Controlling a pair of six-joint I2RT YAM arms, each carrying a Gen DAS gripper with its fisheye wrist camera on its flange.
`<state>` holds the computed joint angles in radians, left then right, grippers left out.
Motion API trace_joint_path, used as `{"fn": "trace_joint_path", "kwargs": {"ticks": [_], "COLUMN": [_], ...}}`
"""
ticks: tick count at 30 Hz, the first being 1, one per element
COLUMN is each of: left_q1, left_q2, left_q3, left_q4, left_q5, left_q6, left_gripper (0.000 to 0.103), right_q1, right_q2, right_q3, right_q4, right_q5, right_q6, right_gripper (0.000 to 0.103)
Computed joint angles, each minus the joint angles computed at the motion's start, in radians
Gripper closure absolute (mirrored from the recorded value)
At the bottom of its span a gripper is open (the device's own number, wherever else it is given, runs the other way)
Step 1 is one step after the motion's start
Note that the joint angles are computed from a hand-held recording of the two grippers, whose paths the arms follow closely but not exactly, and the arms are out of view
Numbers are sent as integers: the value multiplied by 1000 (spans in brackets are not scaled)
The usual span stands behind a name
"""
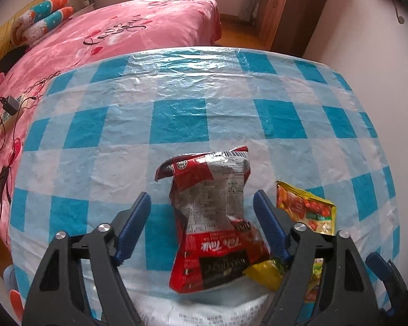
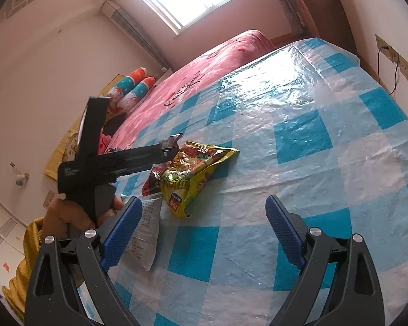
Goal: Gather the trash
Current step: 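Close the left tool on the red snack bag and lift it, then grasp the white paper envelope with right tool while left tool holds the red bag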
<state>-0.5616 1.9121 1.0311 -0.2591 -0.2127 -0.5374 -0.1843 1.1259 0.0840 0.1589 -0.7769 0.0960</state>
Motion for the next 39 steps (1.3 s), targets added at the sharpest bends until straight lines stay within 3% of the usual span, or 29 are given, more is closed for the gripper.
{"fn": "trace_joint_path", "kwargs": {"ticks": [8, 22, 28, 39], "left_q1": [-2, -48, -53, -36], "left_q2": [1, -77, -205, -489], "left_q3": [-16, -132, -238, -426], "left_q4": [42, 129, 183, 191], "left_q5": [-3, 7, 15, 20], "left_q6": [-14, -85, -119, -140], "left_gripper": [46, 48, 50, 50], "right_q1": [12, 43, 102, 332], "right_q2": [5, -4, -14, -85], "right_q3": [0, 4, 4, -4], "right_q4": [8, -14, -15, -1], "right_q5": [3, 19, 47, 174], "right_q6": [6, -8, -13, 27], "right_gripper": [12, 12, 12, 12]}}
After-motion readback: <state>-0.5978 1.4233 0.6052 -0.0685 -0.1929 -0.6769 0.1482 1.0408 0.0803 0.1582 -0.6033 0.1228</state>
